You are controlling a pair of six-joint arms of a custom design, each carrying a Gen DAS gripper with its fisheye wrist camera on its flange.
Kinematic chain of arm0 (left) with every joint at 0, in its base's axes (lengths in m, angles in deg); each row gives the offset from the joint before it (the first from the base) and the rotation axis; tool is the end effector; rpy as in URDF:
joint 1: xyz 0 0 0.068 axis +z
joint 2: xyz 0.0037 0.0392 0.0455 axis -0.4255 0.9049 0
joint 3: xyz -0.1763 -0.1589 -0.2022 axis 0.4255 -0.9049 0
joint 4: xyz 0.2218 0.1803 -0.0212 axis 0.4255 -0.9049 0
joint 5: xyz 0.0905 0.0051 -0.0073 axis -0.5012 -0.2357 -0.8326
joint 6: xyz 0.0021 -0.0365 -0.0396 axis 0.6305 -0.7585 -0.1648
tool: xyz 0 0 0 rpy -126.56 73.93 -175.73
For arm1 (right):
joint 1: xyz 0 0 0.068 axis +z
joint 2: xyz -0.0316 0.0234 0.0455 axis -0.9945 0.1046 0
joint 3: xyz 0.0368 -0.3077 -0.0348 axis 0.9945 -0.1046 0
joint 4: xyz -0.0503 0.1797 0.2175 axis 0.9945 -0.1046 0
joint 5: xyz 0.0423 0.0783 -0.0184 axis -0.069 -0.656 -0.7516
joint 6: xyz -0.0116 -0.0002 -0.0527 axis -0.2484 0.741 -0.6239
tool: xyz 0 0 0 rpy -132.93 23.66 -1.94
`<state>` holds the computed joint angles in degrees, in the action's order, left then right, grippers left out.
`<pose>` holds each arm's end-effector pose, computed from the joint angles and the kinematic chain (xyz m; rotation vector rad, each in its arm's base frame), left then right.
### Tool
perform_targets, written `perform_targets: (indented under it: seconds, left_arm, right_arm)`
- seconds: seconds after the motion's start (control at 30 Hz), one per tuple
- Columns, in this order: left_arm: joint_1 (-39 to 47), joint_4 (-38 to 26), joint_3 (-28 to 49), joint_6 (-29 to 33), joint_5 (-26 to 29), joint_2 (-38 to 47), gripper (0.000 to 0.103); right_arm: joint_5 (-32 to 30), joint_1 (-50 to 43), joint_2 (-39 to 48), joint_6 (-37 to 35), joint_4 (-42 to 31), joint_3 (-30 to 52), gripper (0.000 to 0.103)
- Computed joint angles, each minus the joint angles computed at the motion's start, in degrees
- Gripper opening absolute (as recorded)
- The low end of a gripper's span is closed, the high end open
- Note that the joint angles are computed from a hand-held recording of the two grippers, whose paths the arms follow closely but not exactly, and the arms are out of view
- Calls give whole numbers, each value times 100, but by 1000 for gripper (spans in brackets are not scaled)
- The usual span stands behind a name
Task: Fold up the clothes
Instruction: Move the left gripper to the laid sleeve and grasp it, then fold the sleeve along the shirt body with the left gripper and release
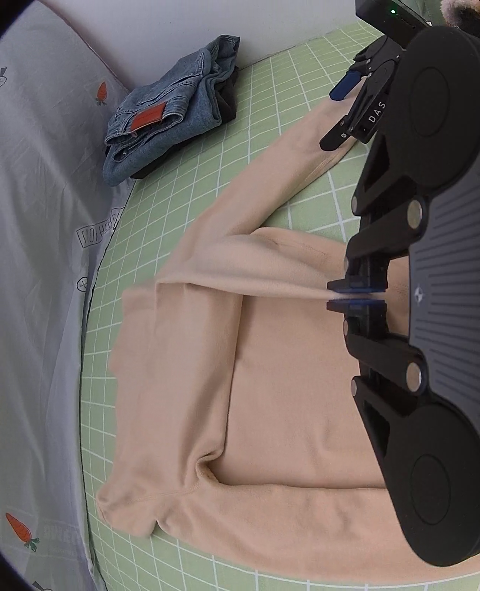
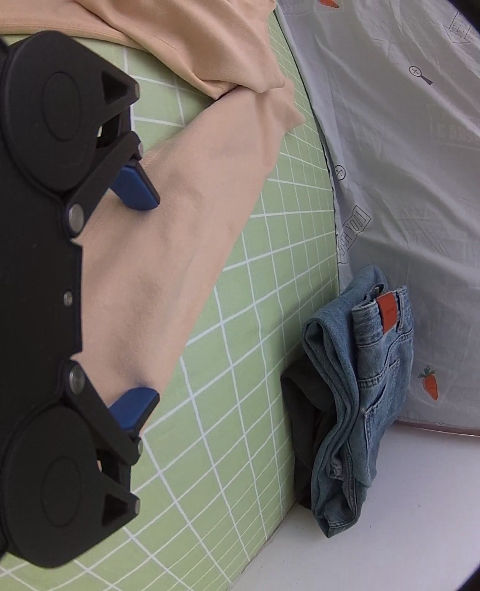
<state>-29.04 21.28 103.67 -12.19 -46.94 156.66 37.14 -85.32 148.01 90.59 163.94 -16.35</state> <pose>0.3410 -0.0384 0.0584 0.3858 2.6169 -0.5864 0.2295 -0.0164 -0.0249 0.4928 2.2110 -0.2334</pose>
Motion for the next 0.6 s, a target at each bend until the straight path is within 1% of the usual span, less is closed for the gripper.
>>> perform_targets:
  seconds: [0.3,0.43,0.6]
  left_arm:
    - [820,-137,-776,79,496,-855,3]
    - [1379,-395,-1045,188,772,-1212,3]
    - [2183,-749,-1228,350,1102,-1450,3]
  right_arm:
    - [-24,-25,3,-15,28,-1,103]
    - [-34,-33,22,-25,50,2,103]
    - [-34,-34,28,-32,50,8,103]
